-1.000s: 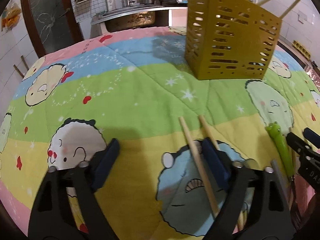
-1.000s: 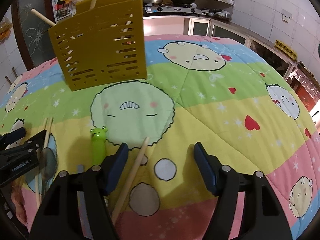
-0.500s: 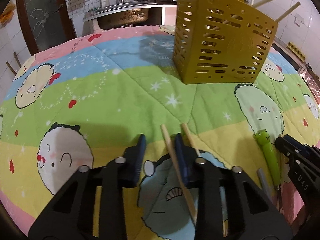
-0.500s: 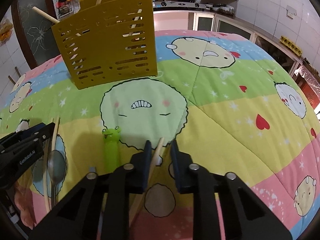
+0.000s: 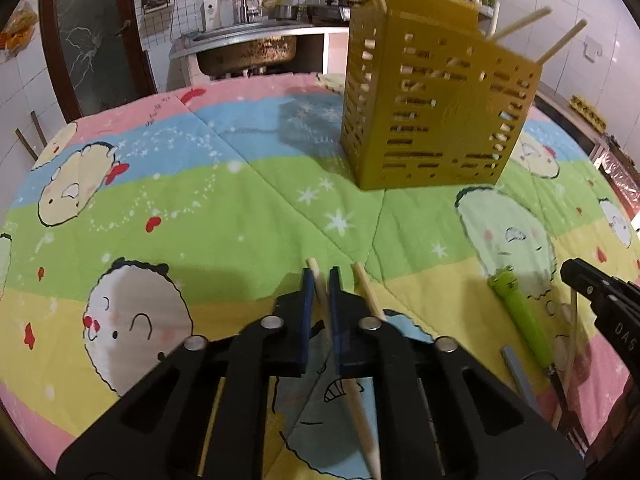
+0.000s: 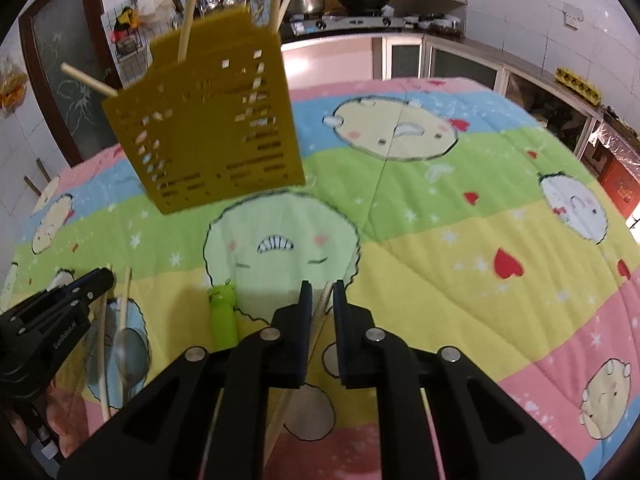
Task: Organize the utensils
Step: 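Lift the held chopsticks in both tools up over the yellow holder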
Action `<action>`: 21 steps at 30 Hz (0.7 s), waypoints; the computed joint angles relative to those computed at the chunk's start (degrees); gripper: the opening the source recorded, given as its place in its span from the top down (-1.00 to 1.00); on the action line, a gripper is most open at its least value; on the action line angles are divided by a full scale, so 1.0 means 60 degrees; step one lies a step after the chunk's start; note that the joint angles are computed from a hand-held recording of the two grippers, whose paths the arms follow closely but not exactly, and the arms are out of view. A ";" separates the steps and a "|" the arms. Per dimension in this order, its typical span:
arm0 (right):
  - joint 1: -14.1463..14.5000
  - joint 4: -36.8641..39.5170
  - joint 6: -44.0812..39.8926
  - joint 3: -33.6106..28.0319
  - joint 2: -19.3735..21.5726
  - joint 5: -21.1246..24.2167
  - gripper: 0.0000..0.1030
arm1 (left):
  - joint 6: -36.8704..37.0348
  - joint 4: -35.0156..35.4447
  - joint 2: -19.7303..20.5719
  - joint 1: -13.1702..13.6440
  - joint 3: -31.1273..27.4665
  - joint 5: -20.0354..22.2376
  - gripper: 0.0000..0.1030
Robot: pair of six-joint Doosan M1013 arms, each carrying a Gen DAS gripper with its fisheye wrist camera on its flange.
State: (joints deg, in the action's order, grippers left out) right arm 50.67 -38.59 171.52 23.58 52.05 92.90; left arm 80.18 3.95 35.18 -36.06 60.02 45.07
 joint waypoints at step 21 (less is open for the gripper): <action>0.0551 -0.2871 -0.1158 -0.1285 0.0180 0.0819 0.90 | 0.0206 -0.0199 -0.1540 -0.0038 0.1461 -0.2866 0.92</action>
State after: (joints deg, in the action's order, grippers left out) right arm 53.98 -55.82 164.57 15.87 53.13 97.81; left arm 81.42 2.75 25.95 -36.29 68.79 27.87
